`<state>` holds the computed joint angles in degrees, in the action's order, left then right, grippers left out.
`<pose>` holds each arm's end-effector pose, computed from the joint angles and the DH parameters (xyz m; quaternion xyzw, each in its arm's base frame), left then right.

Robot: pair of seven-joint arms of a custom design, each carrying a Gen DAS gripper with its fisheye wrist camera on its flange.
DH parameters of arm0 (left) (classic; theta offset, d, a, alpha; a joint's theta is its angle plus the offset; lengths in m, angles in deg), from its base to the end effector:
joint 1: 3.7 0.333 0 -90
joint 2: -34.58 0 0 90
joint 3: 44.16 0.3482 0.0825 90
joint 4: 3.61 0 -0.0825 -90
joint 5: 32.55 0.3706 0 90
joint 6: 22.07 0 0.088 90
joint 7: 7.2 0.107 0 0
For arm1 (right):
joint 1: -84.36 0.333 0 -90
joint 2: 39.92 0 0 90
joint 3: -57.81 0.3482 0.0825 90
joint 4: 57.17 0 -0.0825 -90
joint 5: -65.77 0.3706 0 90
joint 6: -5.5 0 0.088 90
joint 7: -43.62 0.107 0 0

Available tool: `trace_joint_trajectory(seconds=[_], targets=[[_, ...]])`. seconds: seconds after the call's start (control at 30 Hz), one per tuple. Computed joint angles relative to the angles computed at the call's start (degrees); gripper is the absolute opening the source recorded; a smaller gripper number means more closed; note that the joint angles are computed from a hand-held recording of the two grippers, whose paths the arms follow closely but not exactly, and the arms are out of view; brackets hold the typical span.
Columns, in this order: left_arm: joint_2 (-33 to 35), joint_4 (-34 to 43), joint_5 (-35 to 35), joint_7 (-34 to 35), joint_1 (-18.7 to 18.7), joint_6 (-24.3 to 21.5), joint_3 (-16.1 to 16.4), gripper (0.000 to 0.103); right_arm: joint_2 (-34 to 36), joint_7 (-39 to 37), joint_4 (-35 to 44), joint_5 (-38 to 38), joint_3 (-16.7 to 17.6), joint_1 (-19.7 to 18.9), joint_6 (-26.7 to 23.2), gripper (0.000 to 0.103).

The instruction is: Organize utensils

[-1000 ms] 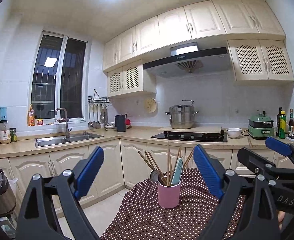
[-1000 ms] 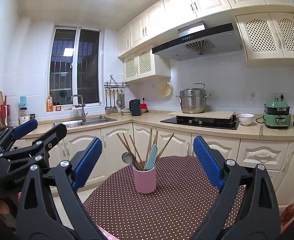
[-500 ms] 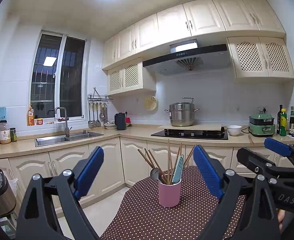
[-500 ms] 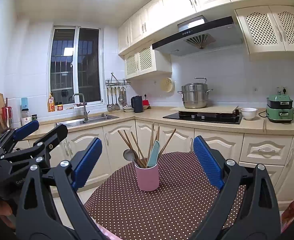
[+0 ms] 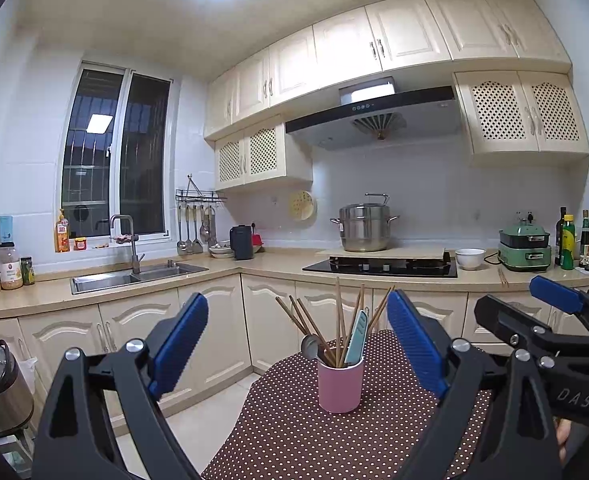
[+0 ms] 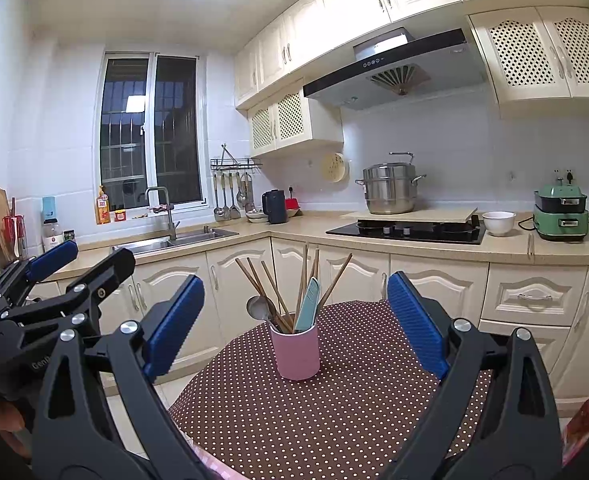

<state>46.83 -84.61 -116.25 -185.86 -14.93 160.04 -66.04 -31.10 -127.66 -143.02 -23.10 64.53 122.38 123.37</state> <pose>0.5943 -0.2354 0.7223 -0.3390 0.6366 -0.5923 0.3591 0.4960 0.4056 0.7047 -0.4026 0.6110 -0.5295 0.4293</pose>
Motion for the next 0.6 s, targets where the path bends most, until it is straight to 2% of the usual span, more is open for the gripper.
trace_joint_trajectory(seconds=[0.6], targets=[[-0.1, -0.2, 0.1, -0.1, 0.1, -0.2, 0.0, 0.089, 0.0, 0.3, -0.1, 0.1, 0.1, 0.2, -0.3, 0.092]])
